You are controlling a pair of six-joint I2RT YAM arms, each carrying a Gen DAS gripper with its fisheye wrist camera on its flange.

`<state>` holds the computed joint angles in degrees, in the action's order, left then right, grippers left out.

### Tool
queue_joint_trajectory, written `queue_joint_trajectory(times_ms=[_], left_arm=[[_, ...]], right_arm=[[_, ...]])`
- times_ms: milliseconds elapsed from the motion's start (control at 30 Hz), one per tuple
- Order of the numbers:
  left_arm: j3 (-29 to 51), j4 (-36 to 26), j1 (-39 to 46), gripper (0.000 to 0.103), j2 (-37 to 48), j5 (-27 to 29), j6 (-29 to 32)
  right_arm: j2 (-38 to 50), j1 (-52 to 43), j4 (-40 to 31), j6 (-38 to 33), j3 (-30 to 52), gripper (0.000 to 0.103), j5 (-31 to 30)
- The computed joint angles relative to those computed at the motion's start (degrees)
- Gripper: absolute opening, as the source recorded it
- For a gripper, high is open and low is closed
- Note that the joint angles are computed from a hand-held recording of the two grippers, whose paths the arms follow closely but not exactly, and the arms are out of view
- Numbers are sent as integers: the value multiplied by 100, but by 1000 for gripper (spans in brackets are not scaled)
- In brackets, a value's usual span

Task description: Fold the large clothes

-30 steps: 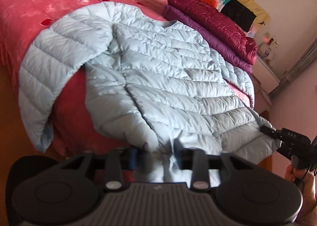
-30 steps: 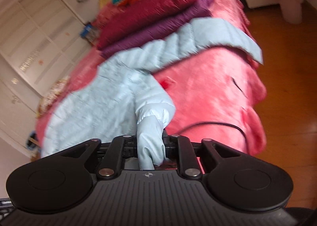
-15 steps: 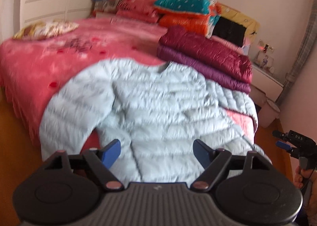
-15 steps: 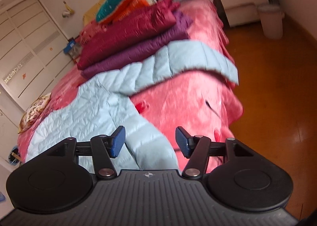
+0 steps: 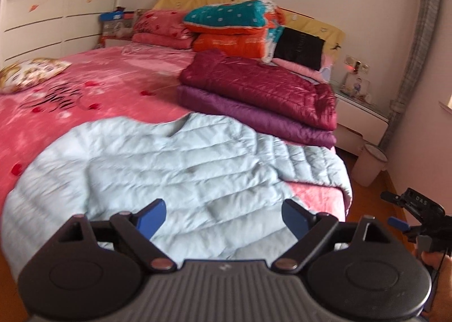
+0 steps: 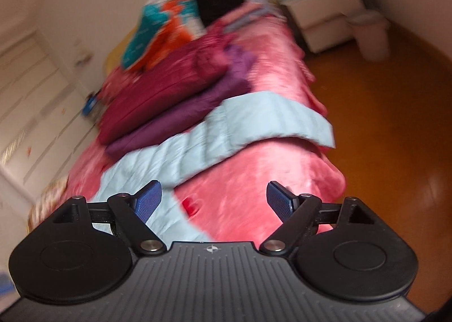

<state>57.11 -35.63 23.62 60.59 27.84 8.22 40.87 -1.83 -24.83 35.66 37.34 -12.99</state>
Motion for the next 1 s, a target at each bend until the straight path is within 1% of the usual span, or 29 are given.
queue_joint_trajectory(times_ms=[100, 200, 333, 400, 500, 567, 633, 733, 833, 900, 933, 1000], left_arm=[[-66, 496, -632, 90, 210, -431, -331], [-163, 985, -1112, 94, 475, -834, -522], [-172, 1352, -1566, 94, 929, -1334, -622], [-157, 1476, -1715, 94, 1152, -1475, -677], [-116, 1586, -1858, 94, 1423, -1617, -703], [-80, 1650, -1932, 94, 1595, -1670, -754], [-18, 1733, -2048, 94, 1787, -1774, -825], [59, 1834, -2142, 94, 2029, -1860, -898], [147, 1916, -2206, 94, 2248, -1888, -985], [179, 1983, -2241, 94, 2371, -1904, -1039], [203, 1998, -2253, 94, 2424, -1909, -1059], [209, 2026, -2271, 94, 2487, -1925, -1092]], right_arm=[[481, -786, 606, 331, -240, 102, -541], [1075, -1427, 1442, 863, -504, 103, -1172], [1919, -1687, 2635, 1685, -771, 103, -1479], [2439, -1788, 3507, 2268, -942, 103, -1732], [3422, -1921, 5122, 3388, -1180, 103, -2103], [4072, -1831, 6036, 4065, -1270, 103, -1971], [4749, -1789, 6800, 4572, -1223, 103, -1855], [5695, -1698, 7712, 5159, -986, 103, -1639], [6302, -1641, 8009, 5375, -683, 103, -1429], [6755, -1622, 8282, 5614, -455, 103, -1438], [6958, -1496, 8325, 5718, -290, 103, -1306], [7165, -1477, 8373, 5829, -160, 103, -1272]])
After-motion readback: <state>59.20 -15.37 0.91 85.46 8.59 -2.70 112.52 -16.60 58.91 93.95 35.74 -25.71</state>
